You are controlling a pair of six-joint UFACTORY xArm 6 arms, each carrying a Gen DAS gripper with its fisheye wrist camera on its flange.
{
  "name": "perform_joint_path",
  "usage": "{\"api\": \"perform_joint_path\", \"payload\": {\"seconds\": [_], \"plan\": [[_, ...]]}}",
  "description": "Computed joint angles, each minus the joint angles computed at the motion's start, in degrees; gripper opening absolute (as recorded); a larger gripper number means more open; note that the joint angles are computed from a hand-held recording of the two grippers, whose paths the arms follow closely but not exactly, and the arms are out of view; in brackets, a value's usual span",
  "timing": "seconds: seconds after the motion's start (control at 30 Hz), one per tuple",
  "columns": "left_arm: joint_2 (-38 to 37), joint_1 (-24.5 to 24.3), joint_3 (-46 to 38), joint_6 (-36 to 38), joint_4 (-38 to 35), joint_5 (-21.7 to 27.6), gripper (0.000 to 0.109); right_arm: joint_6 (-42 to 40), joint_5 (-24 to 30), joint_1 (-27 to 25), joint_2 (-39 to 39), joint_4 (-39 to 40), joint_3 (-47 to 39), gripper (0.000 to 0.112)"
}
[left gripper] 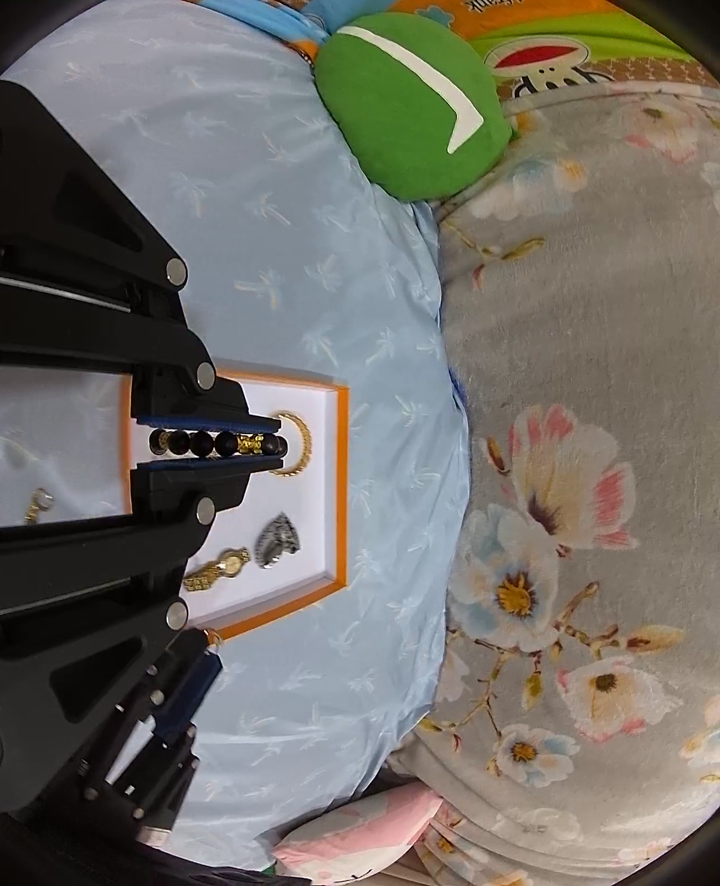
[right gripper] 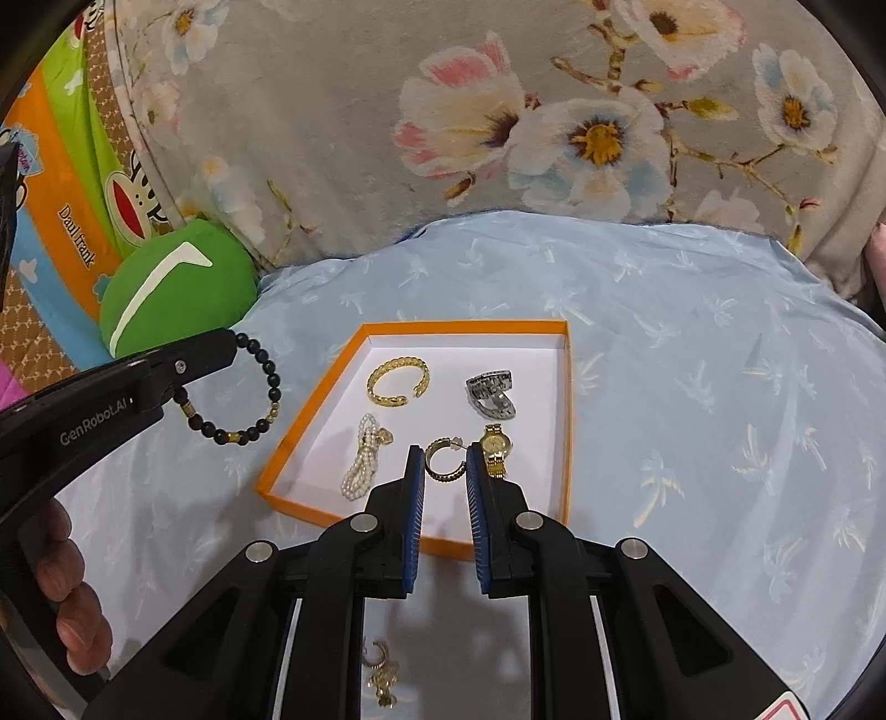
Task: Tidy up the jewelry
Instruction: 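Carry the bead bracelet and hoop earring into the orange box and release both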
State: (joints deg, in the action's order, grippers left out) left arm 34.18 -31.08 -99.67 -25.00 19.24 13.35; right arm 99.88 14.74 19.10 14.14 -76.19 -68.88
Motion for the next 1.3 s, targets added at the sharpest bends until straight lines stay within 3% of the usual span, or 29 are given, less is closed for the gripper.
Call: {"api": "perform_joint_path", "payload": {"seconds": [0.13, 0.43, 0.67, 0.8, 0.9, 0.93, 1.0, 1.3], "plan": [[7.52, -0.57, -10.79, 4.83, -5.2, 4.48, 0.007, -3.56, -2.08, -1.43, 4.23, 2.95, -3.88, 0.015], [23.7, -1.11, -33.76, 9.44, -9.73, 16.66, 0.007, -13.56, -3.93, -2.77, 11.82, 12.32, -9.25, 0.015], [31.24, -1.15, -44.89, 11.15, -12.3, 22.28, 0.008, -17.79, -5.23, -3.27, 13.66, 16.61, -9.91, 0.016], [32.92, -0.92, -47.25, 11.0, -13.96, 23.31, 0.008, -15.52, -5.15, -3.46, 13.6, 14.42, -9.84, 0.018], [32.03, -0.62, -45.54, 10.58, -14.74, 22.39, 0.02, -12.35, -5.29, -3.67, 13.2, 11.51, -9.65, 0.025], [30.21, -0.52, -42.22, 9.64, -14.18, 20.41, 0.029, -10.65, -5.37, -3.75, 12.94, 9.86, -9.55, 0.027], [27.58, -0.36, -37.57, 8.23, -12.94, 17.44, 0.035, -8.66, -4.98, -3.71, 12.31, 7.99, -9.26, 0.028], [16.81, 0.68, -21.34, 3.05, -7.96, 9.69, 0.035, -0.26, -3.47, -3.4, 6.31, 0.65, -3.8, 0.027]]}}
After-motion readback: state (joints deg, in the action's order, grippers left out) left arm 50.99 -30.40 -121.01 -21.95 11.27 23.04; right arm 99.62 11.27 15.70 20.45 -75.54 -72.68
